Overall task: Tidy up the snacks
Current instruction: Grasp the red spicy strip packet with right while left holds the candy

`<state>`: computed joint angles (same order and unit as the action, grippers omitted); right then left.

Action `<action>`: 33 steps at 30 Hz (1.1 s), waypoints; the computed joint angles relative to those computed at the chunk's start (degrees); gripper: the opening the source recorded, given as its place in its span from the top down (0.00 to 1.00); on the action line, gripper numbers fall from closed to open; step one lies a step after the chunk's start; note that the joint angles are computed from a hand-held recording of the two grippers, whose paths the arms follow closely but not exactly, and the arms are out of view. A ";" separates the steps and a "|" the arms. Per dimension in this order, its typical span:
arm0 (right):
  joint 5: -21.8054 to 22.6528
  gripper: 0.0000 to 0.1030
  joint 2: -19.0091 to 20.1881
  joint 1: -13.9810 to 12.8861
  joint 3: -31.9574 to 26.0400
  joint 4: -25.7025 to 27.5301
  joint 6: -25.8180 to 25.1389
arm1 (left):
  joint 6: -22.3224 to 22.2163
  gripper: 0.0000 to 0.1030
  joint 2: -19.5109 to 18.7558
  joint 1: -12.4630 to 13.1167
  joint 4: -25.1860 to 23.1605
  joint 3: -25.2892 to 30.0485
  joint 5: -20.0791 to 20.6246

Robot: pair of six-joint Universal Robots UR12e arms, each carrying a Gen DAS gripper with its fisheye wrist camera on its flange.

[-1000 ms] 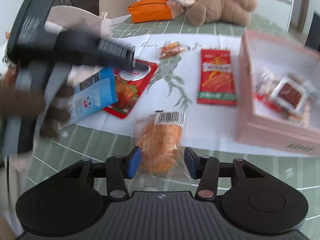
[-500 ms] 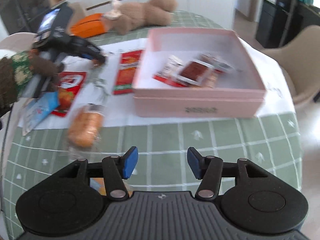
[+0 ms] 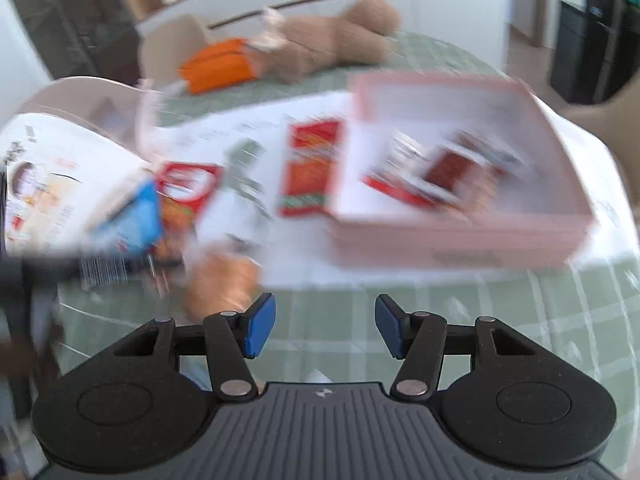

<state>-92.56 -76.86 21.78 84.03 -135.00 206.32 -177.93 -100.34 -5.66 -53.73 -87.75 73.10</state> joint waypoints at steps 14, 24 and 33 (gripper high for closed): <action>-5.81 0.53 24.00 -0.43 -36.88 30.23 -5.08 | -1.33 0.77 6.58 4.74 -2.85 -7.34 -4.38; 8.14 0.58 21.15 -1.47 -32.05 24.15 -4.30 | -1.01 0.77 5.81 5.05 -3.08 -6.58 -5.53; 1.56 0.38 21.31 -0.74 -31.27 25.26 -5.83 | 0.86 0.77 5.61 4.75 -4.87 -6.04 -5.50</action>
